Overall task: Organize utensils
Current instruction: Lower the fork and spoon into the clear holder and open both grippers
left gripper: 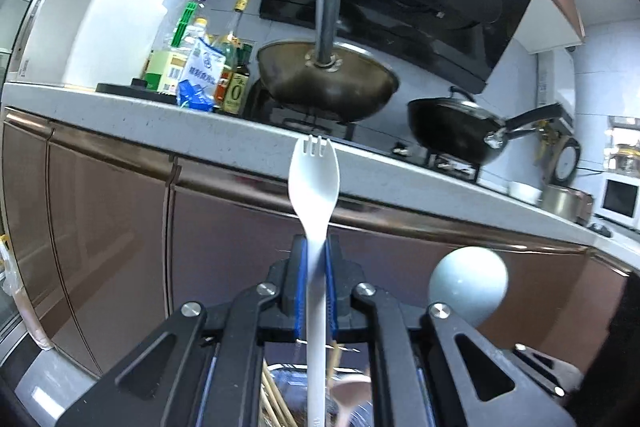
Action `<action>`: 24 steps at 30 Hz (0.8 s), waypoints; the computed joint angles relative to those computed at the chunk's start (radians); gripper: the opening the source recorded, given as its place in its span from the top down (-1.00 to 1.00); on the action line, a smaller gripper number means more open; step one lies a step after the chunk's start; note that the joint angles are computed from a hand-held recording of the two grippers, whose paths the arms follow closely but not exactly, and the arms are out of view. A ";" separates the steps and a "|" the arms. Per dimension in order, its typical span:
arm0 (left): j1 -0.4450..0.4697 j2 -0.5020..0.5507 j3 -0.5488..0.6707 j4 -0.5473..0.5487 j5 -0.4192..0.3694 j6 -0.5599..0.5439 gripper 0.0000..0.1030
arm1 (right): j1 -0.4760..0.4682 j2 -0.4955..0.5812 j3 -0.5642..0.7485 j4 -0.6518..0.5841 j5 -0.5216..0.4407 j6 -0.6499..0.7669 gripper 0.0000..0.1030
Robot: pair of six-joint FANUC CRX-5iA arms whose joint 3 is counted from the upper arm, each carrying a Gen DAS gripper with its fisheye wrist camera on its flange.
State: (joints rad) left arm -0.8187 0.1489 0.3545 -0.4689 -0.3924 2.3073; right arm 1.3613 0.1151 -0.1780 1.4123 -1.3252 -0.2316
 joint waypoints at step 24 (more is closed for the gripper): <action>-0.079 0.086 -0.007 -0.386 -0.040 0.359 0.84 | -0.041 0.060 -0.109 -0.013 -0.009 -0.095 0.79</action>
State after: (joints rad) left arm -0.8977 0.2349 0.3471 -0.8553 -0.4328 2.6659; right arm 1.3204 0.1751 -0.2872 1.3991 -1.3339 -0.3263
